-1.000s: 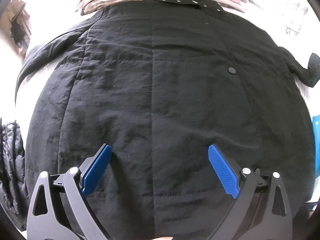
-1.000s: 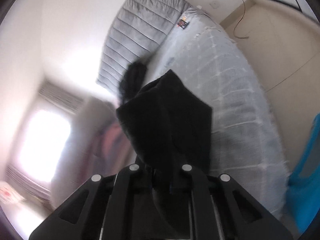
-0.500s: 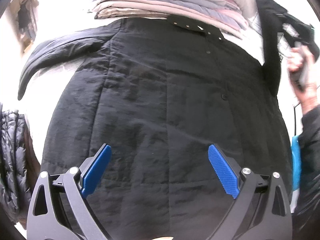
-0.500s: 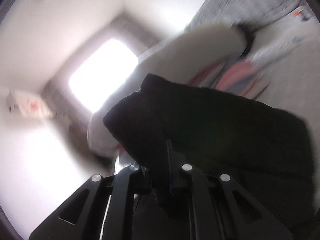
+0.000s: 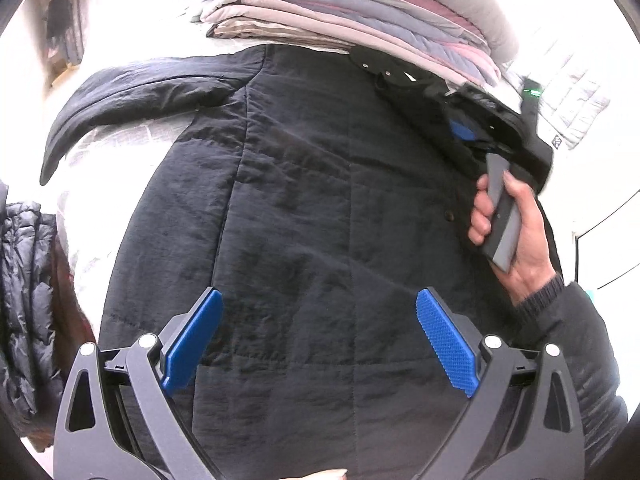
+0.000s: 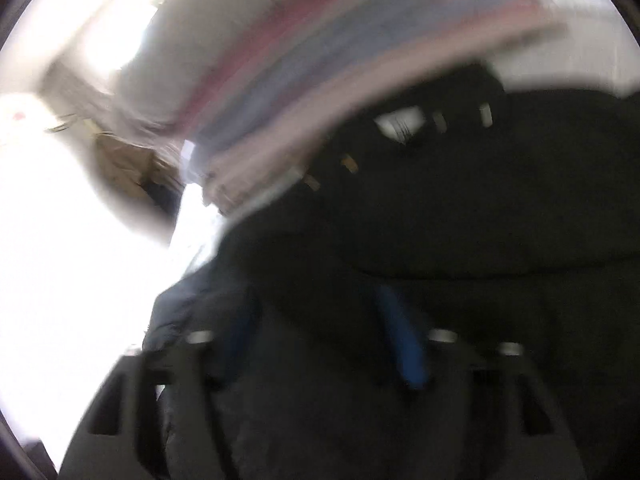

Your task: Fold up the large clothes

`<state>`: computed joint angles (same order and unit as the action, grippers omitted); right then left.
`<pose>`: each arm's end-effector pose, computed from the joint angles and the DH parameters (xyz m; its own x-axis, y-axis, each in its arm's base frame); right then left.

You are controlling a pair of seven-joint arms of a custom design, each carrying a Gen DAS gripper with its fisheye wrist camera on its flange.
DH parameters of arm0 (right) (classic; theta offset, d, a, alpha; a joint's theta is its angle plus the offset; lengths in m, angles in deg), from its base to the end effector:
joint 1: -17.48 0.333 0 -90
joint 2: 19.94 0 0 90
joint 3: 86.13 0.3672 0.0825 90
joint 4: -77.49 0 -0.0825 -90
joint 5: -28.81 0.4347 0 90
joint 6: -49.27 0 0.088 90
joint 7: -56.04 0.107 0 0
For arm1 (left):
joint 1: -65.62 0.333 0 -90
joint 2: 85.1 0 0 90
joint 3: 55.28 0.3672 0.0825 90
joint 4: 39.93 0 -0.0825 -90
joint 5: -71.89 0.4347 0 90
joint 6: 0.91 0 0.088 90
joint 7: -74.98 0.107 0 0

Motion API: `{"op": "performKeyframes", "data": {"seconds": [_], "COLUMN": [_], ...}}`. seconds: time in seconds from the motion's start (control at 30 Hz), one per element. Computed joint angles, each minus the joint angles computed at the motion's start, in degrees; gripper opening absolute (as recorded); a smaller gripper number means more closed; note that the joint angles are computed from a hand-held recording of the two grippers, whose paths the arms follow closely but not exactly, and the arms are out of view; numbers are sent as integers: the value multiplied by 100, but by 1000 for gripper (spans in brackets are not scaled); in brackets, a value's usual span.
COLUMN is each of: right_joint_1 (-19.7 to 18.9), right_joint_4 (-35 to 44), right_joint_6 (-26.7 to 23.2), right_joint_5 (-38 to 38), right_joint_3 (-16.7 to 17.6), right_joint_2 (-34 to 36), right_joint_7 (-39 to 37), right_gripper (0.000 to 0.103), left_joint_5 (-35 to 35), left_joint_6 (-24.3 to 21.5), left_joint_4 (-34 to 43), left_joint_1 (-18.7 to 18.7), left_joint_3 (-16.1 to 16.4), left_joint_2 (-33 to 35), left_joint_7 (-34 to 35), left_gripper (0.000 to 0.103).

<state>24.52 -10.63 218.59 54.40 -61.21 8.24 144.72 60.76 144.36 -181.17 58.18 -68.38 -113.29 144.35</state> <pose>0.7313 0.3330 0.5213 0.2578 -0.7935 -0.5513 -0.7317 0.2123 -0.6477 0.4330 -0.1719 0.5514 0.0586 -0.9663 0.2507 -0.8680 -0.1734 -0.4653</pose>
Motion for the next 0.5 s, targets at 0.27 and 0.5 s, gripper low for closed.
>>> {"op": "performKeyframes", "data": {"seconds": [0.27,0.5], "right_joint_1": [104,27], "right_joint_4": [-659,-2480], "right_joint_6": [-499,-142], "right_joint_5": [421,2345], "right_joint_3": [-168,67], "right_joint_2": [-829,-2595], "right_joint_7": [-667,-2463], "right_gripper": [97,97], "left_joint_5": [-655,-1924], "left_joint_6": [608,1017], "left_joint_4": [-234,-235], "left_joint_1": [-149,214], "left_joint_3": [556,1791], "left_joint_2": [-262,-244], "left_joint_7": [522,1422], "left_gripper": [94,94]}}
